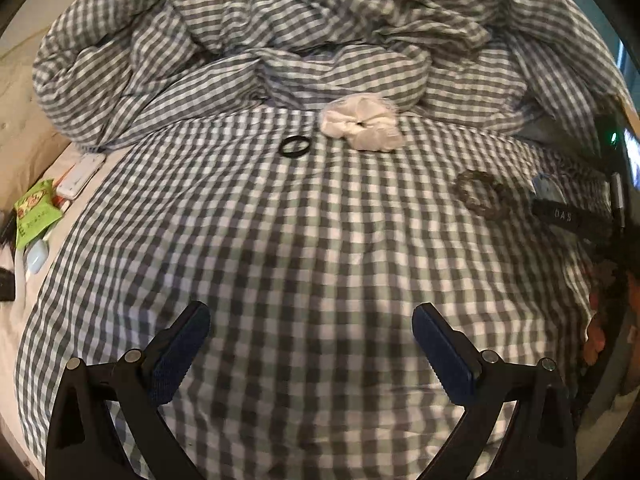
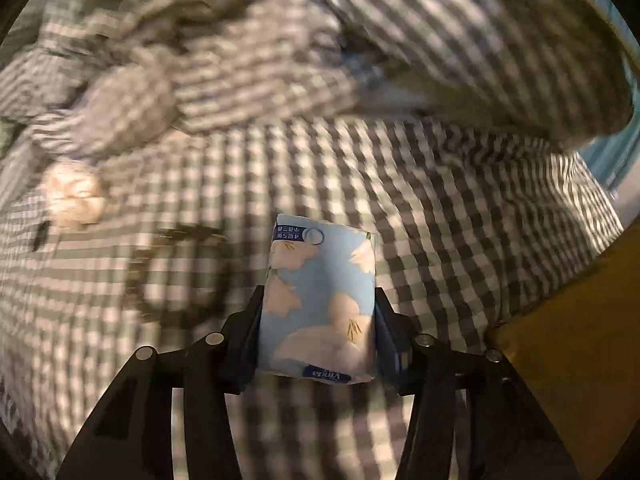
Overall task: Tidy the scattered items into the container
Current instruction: 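Grasp the brown bead bracelet with the left gripper while the right gripper holds the packet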
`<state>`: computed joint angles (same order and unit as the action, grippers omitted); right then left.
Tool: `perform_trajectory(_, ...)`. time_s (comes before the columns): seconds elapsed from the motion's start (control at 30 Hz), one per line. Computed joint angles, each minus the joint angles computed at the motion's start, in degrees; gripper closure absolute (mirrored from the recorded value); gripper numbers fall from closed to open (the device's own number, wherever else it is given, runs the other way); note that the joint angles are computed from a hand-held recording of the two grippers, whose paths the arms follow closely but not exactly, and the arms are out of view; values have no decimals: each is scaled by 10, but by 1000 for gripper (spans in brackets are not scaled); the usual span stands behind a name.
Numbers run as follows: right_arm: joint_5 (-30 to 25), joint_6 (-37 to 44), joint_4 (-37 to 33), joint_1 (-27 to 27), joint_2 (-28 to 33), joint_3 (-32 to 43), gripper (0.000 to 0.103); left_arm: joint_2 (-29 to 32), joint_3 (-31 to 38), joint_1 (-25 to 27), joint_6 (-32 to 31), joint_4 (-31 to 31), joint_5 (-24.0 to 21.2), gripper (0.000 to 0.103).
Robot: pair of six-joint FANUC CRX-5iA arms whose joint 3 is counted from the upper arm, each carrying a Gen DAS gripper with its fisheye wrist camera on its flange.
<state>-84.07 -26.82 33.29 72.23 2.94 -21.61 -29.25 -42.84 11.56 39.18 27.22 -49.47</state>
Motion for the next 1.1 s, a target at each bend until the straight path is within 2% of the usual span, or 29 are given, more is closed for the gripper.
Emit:
perform_trajectory(0.13, -32, -2, 11, 37, -1, 28, 54, -12, -2, -11, -36, 30, -19, 0)
perform_trajectory(0.2, -42, -16, 19, 58, -10, 31, 54, -10, 4, -29, -42, 35, -16, 0)
perform_trajectory(0.27, -66, -24, 21, 78, -15, 42, 54, -7, 10, -64, -43, 36, 7, 0)
perform_trajectory(0.37, -111, -27, 27, 105, -14, 62, 54, 26, 24, -114, -43, 52, 27, 0)
perform_trajectory(0.47, -148, -28, 25, 121, -14, 71, 54, 77, 42, -169, -4, 39, 51, 0)
perform_trajectory(0.63, -148, -59, 37, 138, -39, 45, 54, 154, 62, -248, 35, 36, 122, 0)
perform_trajectory(0.77, -130, -71, 40, 142, -64, 17, 54, 216, 82, -284, 49, 34, 174, 0)
perform_trajectory(0.87, -115, -81, 51, 148, -78, -4, 54, 257, 102, -293, 70, 21, 184, 0)
perform_trajectory(0.93, -107, -84, 57, 151, -82, -12, 54, 262, 97, -291, 53, 47, 189, 1)
perform_trajectory(0.97, -105, -86, 59, 151, -81, -14, 54, 263, 99, -290, 54, 45, 186, 4)
perform_trajectory(1.0, -104, -86, 57, 150, -80, -15, 54, 261, 97, -290, 51, 45, 191, 18)
perform_trajectory(1.03, -101, -86, 56, 149, -80, -16, 54, 256, 91, -289, 39, 54, 198, 39)
perform_trajectory(1.07, -99, -89, 56, 150, -81, -18, 54, 249, 82, -285, 13, 76, 197, 66)
perform_trajectory(1.1, -94, -92, 55, 151, -82, -20, 54, 245, 78, -279, -4, 90, 191, 76)
